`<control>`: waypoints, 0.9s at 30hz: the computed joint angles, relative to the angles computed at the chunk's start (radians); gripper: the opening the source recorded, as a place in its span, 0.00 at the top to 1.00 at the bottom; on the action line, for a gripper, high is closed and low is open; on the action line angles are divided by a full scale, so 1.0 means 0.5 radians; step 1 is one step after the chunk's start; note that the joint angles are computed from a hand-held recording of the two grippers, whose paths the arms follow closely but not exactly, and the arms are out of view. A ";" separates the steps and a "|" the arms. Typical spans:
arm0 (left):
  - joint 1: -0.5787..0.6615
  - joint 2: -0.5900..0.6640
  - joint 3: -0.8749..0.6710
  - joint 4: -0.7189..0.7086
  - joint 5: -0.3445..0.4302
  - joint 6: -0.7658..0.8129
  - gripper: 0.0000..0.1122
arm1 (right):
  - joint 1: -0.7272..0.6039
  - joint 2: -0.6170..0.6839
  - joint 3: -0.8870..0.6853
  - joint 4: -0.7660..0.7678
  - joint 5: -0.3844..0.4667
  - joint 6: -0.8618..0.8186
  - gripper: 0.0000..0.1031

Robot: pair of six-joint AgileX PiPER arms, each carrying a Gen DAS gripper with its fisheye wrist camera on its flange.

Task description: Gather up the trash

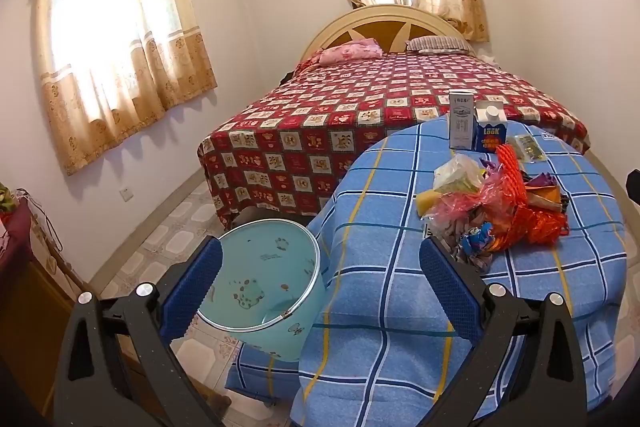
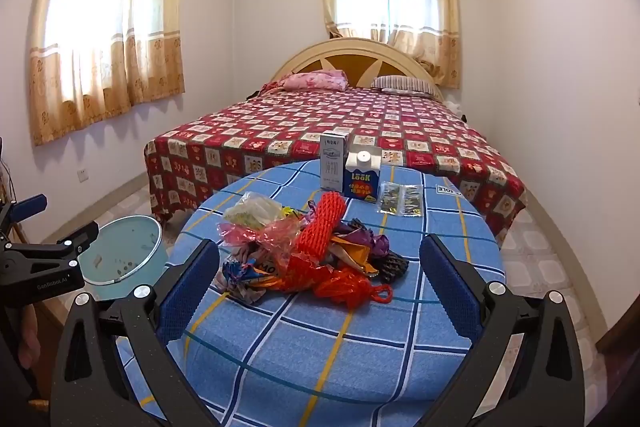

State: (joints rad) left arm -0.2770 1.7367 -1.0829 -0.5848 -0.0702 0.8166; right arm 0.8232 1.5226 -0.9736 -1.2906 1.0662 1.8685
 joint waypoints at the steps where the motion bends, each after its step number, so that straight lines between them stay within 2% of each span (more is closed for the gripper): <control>1: -0.001 0.000 0.001 0.010 -0.001 -0.010 0.14 | -0.003 -0.001 -0.003 0.002 -0.004 -0.006 0.05; 27: 0.021 0.021 -0.006 0.069 -0.004 -0.063 0.14 | 0.005 0.071 0.006 -0.017 -0.025 0.076 0.05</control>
